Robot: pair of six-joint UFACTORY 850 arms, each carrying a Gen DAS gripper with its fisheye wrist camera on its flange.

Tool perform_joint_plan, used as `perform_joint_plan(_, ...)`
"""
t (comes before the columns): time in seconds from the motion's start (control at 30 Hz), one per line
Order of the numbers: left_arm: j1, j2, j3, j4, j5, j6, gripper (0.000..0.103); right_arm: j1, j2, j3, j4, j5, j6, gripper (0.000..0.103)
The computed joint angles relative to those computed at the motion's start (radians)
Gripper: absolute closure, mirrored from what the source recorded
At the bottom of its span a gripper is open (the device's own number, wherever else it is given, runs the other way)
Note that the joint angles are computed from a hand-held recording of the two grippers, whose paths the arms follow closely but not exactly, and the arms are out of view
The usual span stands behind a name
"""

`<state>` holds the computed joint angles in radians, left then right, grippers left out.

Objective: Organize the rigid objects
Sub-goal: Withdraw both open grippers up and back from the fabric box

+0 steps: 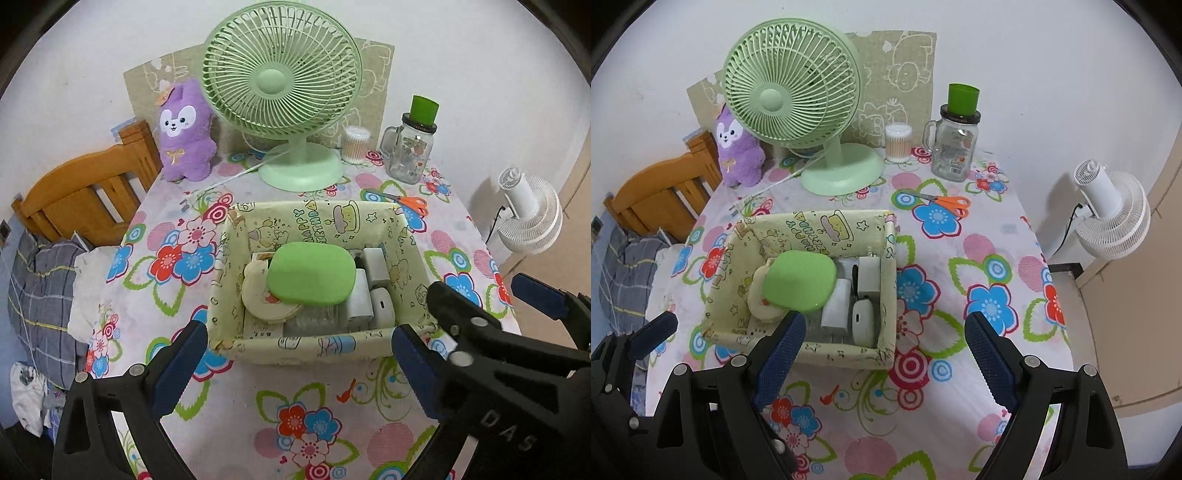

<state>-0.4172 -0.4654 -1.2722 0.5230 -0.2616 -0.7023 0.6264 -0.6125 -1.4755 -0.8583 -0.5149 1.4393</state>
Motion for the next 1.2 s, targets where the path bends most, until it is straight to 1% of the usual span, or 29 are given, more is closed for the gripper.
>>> perform_joint_plan(0.07,-0.002,0.013,0.015,0.046,-0.002,-0.052,0.002,0.004,0.019,0.022,-0.031,0.0,0.019,0.013)
perform_joint_plan(0.17,-0.003,0.034,0.035,0.032,-0.004,-0.038,0.002,0.012,0.049,0.06,-0.082,-0.005,0.06,0.013)
perform_joint_plan(0.23,-0.007,0.049,0.05,0.063,0.001,-0.063,0.002,0.013,0.067,0.082,-0.099,0.001,0.079,0.013)
perform_joint_plan(0.4,-0.028,0.084,0.086,0.264,-0.008,-0.263,0.002,0.018,0.114,0.138,-0.149,0.005,0.124,0.013)
perform_joint_plan(0.53,-0.04,0.117,0.119,0.348,-0.007,-0.364,0.002,0.022,0.154,0.188,-0.216,0.003,0.19,0.013)
perform_joint_plan(0.7,-0.051,0.147,0.145,0.418,-0.044,-0.459,0.002,0.017,0.201,0.25,-0.263,0.047,0.258,0.013)
perform_joint_plan(0.8,-0.048,0.166,0.158,0.406,-0.054,-0.463,0.002,0.016,0.225,0.274,-0.274,0.068,0.282,0.013)
perform_joint_plan(0.9,-0.042,0.188,0.172,0.399,-0.054,-0.481,0.002,0.023,0.247,0.29,-0.28,0.056,0.301,0.013)
perform_joint_plan(0.93,-0.039,0.198,0.178,0.379,-0.048,-0.469,0.002,0.027,0.255,0.294,-0.282,0.045,0.309,0.013)
perform_joint_plan(1.0,-0.032,0.219,0.188,0.295,-0.042,-0.394,0.002,0.039,0.274,0.304,-0.297,0.019,0.334,0.013)
perform_joint_plan(1.03,-0.03,0.232,0.196,0.285,-0.037,-0.379,0.002,0.044,0.281,0.306,-0.301,0.008,0.341,0.013)
perform_joint_plan(1.13,-0.036,0.269,0.213,0.322,-0.052,-0.382,0.002,0.062,0.299,0.307,-0.288,-0.03,0.352,0.013)
perform_joint_plan(1.2,-0.029,0.292,0.219,0.259,-0.045,-0.304,0.002,0.07,0.315,0.311,-0.28,-0.03,0.363,0.013)
